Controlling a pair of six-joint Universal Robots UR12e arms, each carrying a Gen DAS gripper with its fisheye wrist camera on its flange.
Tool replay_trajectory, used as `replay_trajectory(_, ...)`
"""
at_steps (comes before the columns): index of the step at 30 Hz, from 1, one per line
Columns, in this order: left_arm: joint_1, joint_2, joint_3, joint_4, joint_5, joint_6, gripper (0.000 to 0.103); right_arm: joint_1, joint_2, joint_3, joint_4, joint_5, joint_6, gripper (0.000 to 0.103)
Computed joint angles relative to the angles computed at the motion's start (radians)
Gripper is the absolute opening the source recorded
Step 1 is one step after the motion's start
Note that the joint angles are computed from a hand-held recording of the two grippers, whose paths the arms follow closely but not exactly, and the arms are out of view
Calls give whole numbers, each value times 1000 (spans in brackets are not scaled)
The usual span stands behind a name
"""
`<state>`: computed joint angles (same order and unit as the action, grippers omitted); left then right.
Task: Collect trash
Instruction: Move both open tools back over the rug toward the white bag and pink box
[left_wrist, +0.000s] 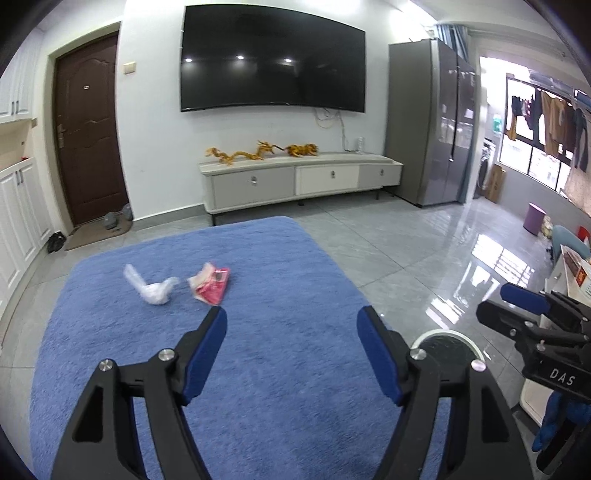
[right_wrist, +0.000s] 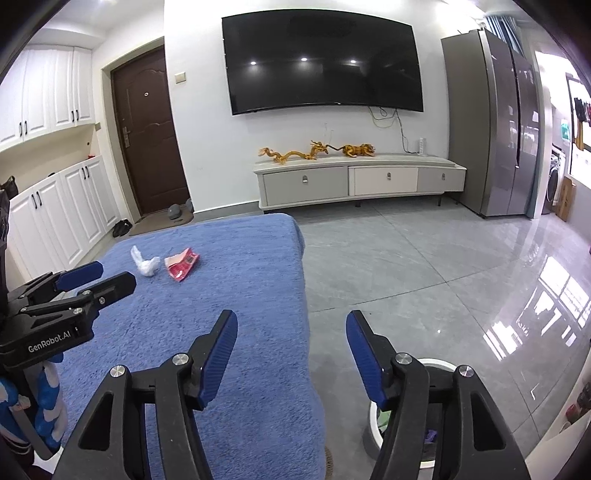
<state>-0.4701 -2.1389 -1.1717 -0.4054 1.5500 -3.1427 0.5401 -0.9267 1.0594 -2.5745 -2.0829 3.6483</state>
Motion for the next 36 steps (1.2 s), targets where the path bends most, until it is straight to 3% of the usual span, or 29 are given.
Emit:
replay_trajectory(13, 51, 20, -49, 11, 34, -65, 72, 4, 74, -129, 70, 63, -40, 63)
replay_trajectory(24, 92, -26, 0, -84, 49, -136, 72, -18, 204, -347, 208, 176, -77, 64)
replay_trajectory(36, 117, -56, 30, -142, 24, -159, 72, -19, 289, -496, 335, 211, -77, 64)
